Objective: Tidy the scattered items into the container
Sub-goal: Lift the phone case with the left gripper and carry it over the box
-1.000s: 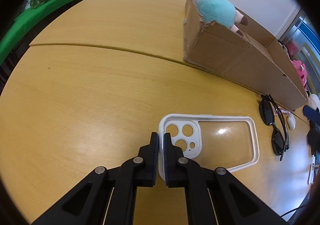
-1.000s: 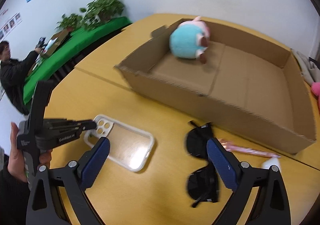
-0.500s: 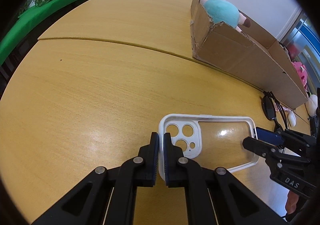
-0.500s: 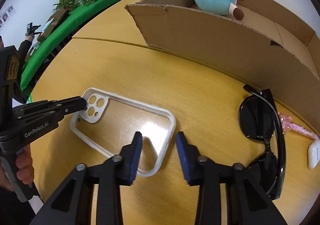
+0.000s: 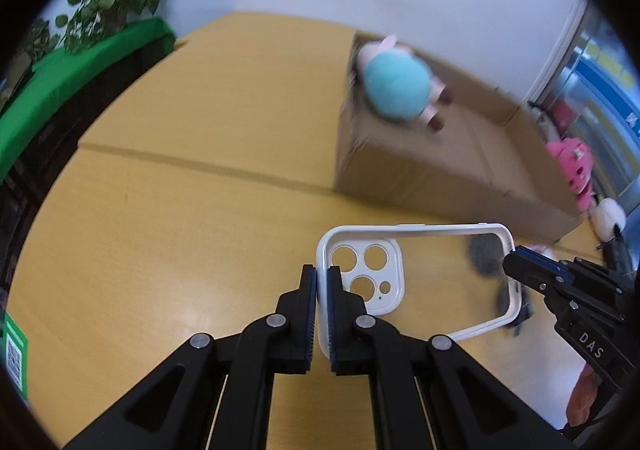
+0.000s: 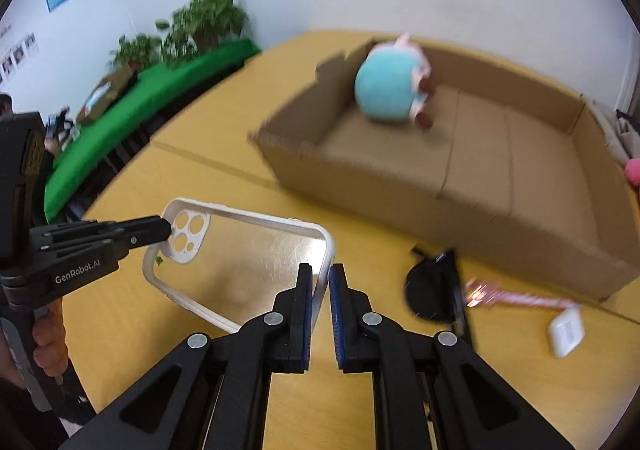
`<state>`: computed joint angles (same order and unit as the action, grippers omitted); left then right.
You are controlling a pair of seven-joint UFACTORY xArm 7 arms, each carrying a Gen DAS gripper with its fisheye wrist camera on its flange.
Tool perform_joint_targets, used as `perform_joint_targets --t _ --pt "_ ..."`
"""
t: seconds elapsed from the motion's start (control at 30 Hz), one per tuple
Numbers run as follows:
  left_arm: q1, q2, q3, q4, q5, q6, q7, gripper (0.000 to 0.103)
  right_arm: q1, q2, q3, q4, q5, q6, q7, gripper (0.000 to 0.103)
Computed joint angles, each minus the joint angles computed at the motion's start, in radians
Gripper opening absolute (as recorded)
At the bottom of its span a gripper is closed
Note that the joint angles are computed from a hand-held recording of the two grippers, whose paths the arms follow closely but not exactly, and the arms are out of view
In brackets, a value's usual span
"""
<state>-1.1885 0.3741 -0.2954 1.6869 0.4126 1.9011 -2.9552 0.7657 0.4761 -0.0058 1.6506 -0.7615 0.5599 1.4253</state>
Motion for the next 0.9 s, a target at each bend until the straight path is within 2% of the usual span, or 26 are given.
perform_joint_targets --t 0.03,0.1,0.17,0.23,0.3,0.4,0.53,0.63,0.7,0.8,0.9 --pt "-0.002 0.007 0.004 0.049 0.029 0.067 0.05 0.004 0.008 -0.046 -0.024 -0.034 -0.036 0.004 0.028 0.009" --pt "-0.009 0.021 0.017 0.138 0.092 0.179 0.157 0.004 0.0 -0.085 -0.027 -0.041 -0.079 0.035 0.041 0.009" --pt "-0.004 0.026 0.037 0.214 0.163 0.273 0.307 0.005 -0.029 -0.146 -0.027 -0.062 -0.121 0.056 0.043 0.008" --pt "0.015 0.002 0.057 0.241 0.233 0.321 0.461 0.005 -0.042 -0.214 -0.02 -0.1 -0.169 0.092 0.062 0.008" --pt "0.044 -0.045 0.068 0.227 0.303 0.328 0.589 0.005 -0.069 -0.269 -0.012 -0.112 -0.196 0.137 0.047 0.008" --pt "0.125 -0.152 0.066 0.138 0.409 0.255 0.748 0.006 -0.139 -0.322 0.003 -0.116 -0.172 0.158 -0.021 0.008" --pt "0.251 -0.261 0.062 0.043 0.461 0.147 0.907 0.006 -0.262 -0.321 0.027 -0.085 -0.033 0.114 -0.164 0.007" --pt "0.359 -0.333 0.08 -0.046 0.425 0.04 0.983 0.006 -0.352 -0.274 0.043 -0.022 0.096 0.093 -0.239 0.007" --pt "0.44 -0.413 0.109 -0.155 0.371 -0.086 1.0 0.006 -0.374 -0.24 0.045 0.024 0.141 0.122 -0.275 0.007" --pt "0.524 -0.474 0.136 -0.261 0.307 -0.207 1.031 0.006 -0.395 -0.17 0.035 0.115 0.201 0.17 -0.363 0.007" --pt "0.591 -0.528 0.153 -0.371 0.292 -0.34 1.062 0.006 -0.431 -0.134 0.02 0.135 0.275 0.158 -0.427 0.007"
